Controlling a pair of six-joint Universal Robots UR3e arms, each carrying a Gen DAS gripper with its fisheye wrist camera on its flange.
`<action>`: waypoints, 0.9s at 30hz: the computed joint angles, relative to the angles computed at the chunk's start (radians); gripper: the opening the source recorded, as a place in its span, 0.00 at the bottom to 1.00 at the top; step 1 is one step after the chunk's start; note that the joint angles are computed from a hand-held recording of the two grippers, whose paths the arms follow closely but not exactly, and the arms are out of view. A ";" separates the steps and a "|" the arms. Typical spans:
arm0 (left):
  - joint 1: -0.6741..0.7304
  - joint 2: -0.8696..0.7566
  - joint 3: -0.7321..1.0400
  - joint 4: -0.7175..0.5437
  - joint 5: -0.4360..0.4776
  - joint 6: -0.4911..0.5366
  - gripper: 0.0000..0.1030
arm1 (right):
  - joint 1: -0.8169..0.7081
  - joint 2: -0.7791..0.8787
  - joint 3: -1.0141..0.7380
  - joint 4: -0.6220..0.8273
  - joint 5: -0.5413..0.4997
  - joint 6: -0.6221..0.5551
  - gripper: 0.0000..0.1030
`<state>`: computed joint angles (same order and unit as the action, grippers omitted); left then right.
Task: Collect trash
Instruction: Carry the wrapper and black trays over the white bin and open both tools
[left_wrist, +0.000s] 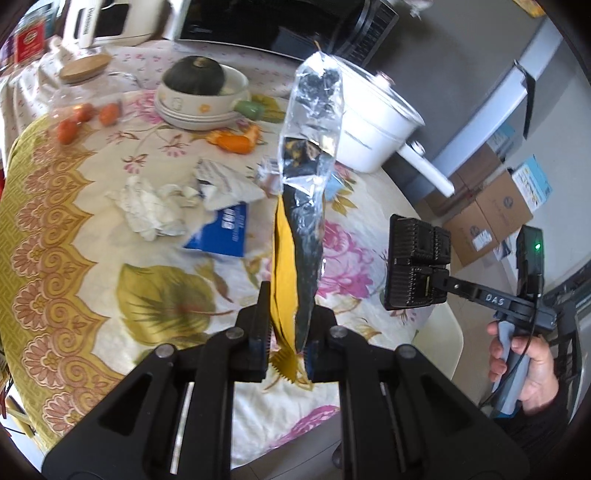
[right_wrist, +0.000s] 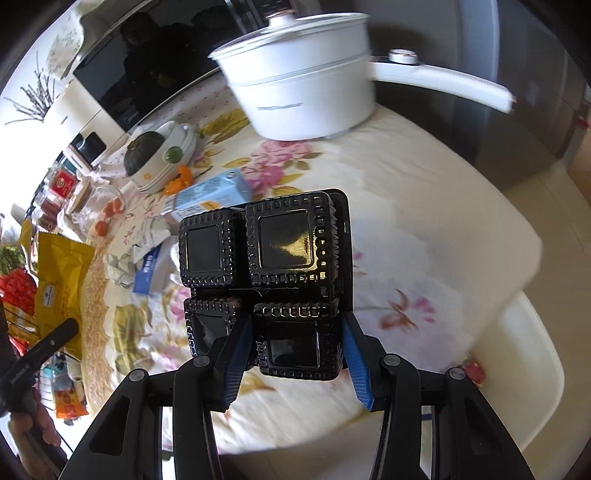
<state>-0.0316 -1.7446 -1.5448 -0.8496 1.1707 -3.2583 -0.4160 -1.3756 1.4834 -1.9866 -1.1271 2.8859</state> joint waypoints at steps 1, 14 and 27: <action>-0.018 -0.014 0.014 -0.001 0.010 -0.001 0.15 | -0.015 -0.013 0.014 0.002 0.006 -0.007 0.48; -0.262 -0.219 0.261 -0.008 0.082 -0.065 0.15 | -0.242 -0.156 0.136 0.091 0.056 -0.165 0.48; -0.453 -0.472 0.602 -0.119 0.128 -0.059 0.15 | -0.472 -0.179 0.180 0.158 0.008 -0.335 0.48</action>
